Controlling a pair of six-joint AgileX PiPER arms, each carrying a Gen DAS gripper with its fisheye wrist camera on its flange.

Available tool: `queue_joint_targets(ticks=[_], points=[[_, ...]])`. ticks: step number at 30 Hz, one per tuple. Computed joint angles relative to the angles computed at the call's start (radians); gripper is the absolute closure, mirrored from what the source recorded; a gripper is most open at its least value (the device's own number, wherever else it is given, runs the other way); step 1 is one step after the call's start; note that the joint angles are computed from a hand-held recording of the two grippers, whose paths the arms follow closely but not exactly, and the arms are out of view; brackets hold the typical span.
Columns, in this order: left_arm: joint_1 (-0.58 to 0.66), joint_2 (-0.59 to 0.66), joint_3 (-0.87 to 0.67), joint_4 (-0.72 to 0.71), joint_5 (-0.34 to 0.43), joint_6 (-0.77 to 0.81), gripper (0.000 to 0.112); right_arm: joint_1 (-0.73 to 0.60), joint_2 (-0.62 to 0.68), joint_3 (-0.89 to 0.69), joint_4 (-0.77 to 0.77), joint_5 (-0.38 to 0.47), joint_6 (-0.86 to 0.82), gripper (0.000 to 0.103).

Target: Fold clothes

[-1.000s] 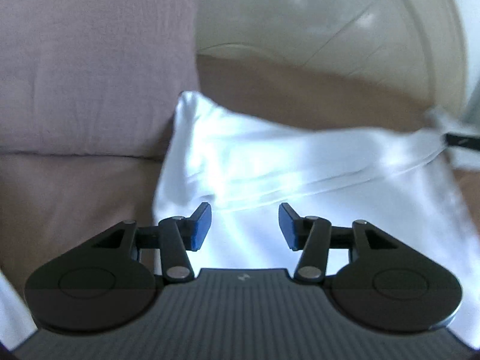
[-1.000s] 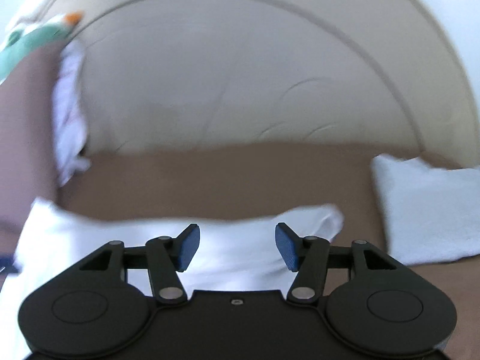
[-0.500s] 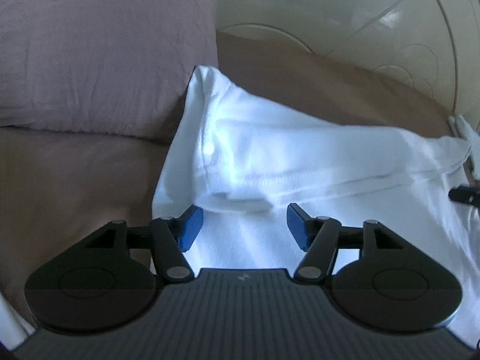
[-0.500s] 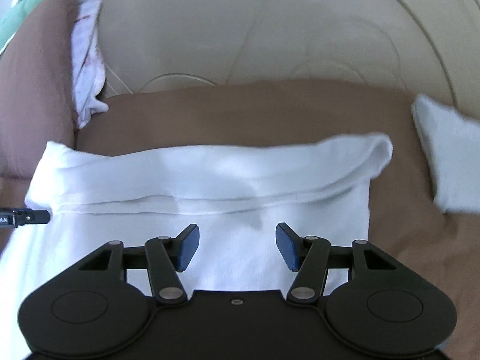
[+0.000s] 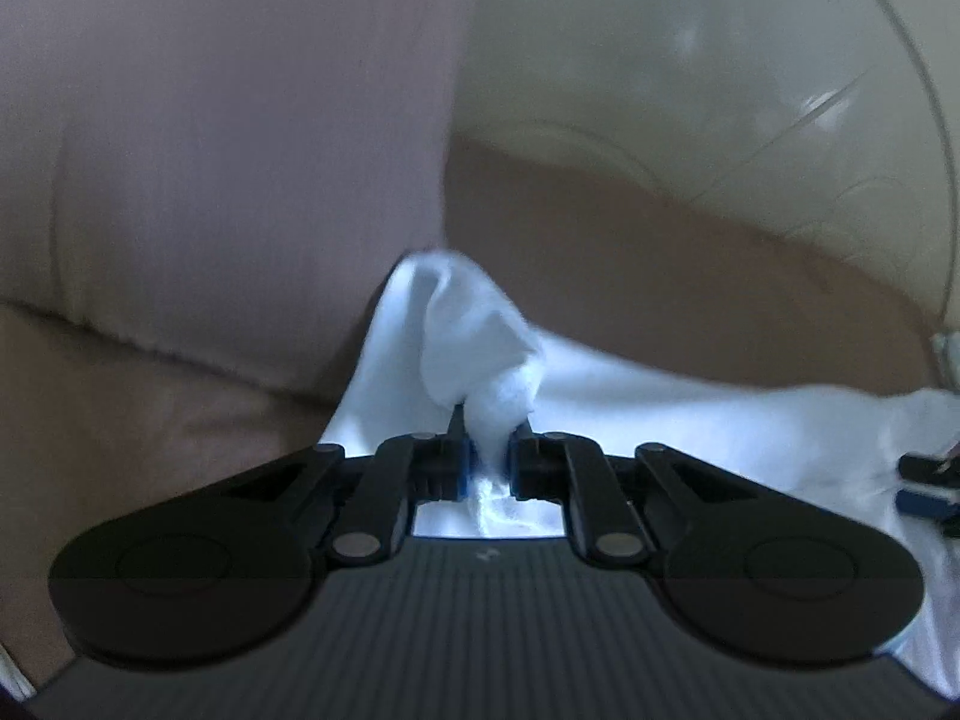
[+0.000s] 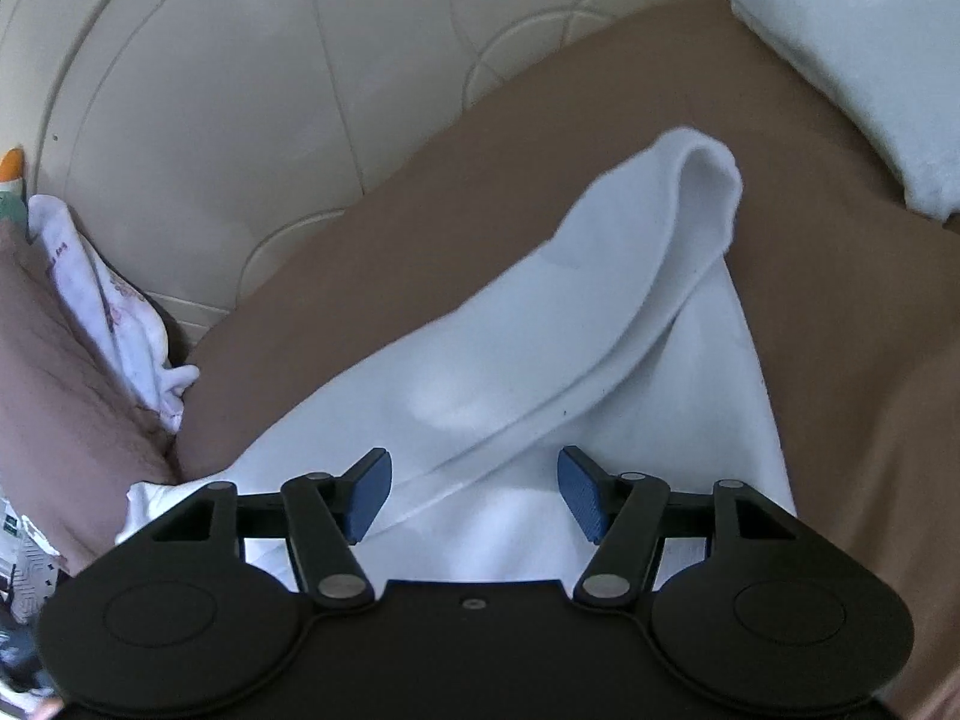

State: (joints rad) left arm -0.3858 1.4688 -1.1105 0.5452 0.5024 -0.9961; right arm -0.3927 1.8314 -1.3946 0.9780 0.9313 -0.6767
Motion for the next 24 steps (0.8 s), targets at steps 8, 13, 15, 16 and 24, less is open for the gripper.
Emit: queue_joint_targets(ticks=[8, 13, 15, 16, 24], points=[[0.069, 0.098, -0.261, -0.105, -0.014, 0.241, 0.102, 0.021, 0.049, -0.073, 0.019, -0.072, 0.004, 0.036], [0.088, 0.283, -0.551, -0.041, 0.120, 0.277, 0.099, 0.085, 0.098, -0.185, 0.001, -0.256, -0.025, 0.058], [0.087, 0.338, -0.625, -0.036, 0.165, 0.289, 0.099, 0.104, 0.146, -0.297, -0.106, -0.287, 0.072, 0.068], [0.077, 0.351, -0.637, 0.013, 0.176, 0.253, 0.099, 0.112, 0.173, -0.359, -0.167, -0.295, 0.129, 0.075], [0.064, 0.360, -0.619, 0.023, 0.077, 0.205, 0.079, 0.001, 0.222, -0.537, -0.263, -0.147, 0.274, 0.060]])
